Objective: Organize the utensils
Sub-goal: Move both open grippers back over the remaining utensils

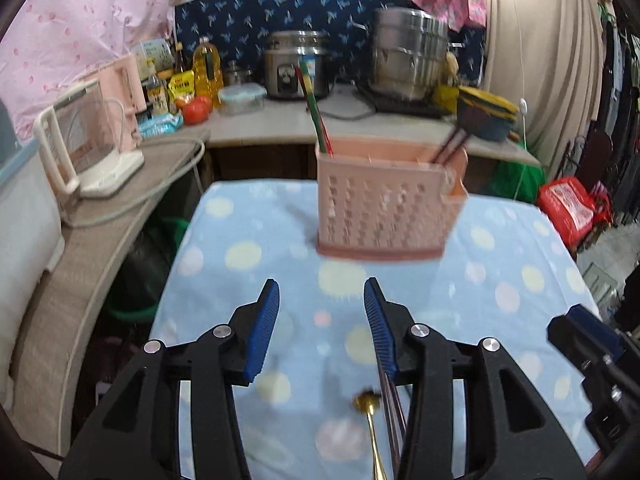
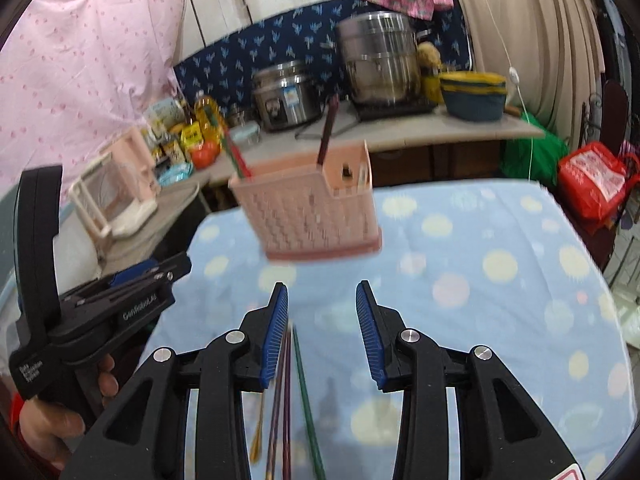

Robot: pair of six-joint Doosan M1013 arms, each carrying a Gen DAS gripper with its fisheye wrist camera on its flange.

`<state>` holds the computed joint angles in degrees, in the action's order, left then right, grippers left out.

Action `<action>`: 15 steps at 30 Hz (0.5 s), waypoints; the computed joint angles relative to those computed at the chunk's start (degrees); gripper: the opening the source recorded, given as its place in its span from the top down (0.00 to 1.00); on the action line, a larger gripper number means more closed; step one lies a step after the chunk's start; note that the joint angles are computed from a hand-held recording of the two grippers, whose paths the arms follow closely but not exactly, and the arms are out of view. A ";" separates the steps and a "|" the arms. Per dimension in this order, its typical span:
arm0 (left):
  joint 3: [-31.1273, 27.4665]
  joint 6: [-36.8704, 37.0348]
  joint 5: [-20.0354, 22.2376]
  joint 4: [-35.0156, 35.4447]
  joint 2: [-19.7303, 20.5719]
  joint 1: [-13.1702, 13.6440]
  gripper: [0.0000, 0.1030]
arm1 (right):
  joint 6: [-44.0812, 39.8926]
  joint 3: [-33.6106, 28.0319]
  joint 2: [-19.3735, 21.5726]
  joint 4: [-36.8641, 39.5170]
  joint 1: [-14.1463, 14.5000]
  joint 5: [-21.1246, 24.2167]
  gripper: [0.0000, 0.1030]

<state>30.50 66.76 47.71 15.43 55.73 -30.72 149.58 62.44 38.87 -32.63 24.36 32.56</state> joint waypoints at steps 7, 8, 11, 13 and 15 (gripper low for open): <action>13.00 0.15 -1.48 0.00 -5.44 -1.53 0.59 | -2.06 6.42 -2.22 3.56 1.61 1.33 0.66; 14.29 0.01 -1.63 0.40 -5.97 -1.77 0.59 | -2.30 7.34 -2.55 4.14 1.84 1.46 0.66; 16.79 -0.04 -2.04 0.73 -7.03 -2.15 0.59 | -3.36 9.00 -3.13 5.72 2.29 1.87 0.66; 18.66 -0.23 -2.12 0.28 -7.81 -2.28 0.59 | -3.62 10.01 -3.40 5.92 2.70 2.20 0.66; 20.23 -0.33 -2.22 0.10 -8.42 -2.38 0.59 | -4.35 10.90 -3.54 6.41 3.19 2.75 0.66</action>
<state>50.73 66.43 45.50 15.53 47.31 -33.09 145.23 73.34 35.34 -26.22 27.55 35.31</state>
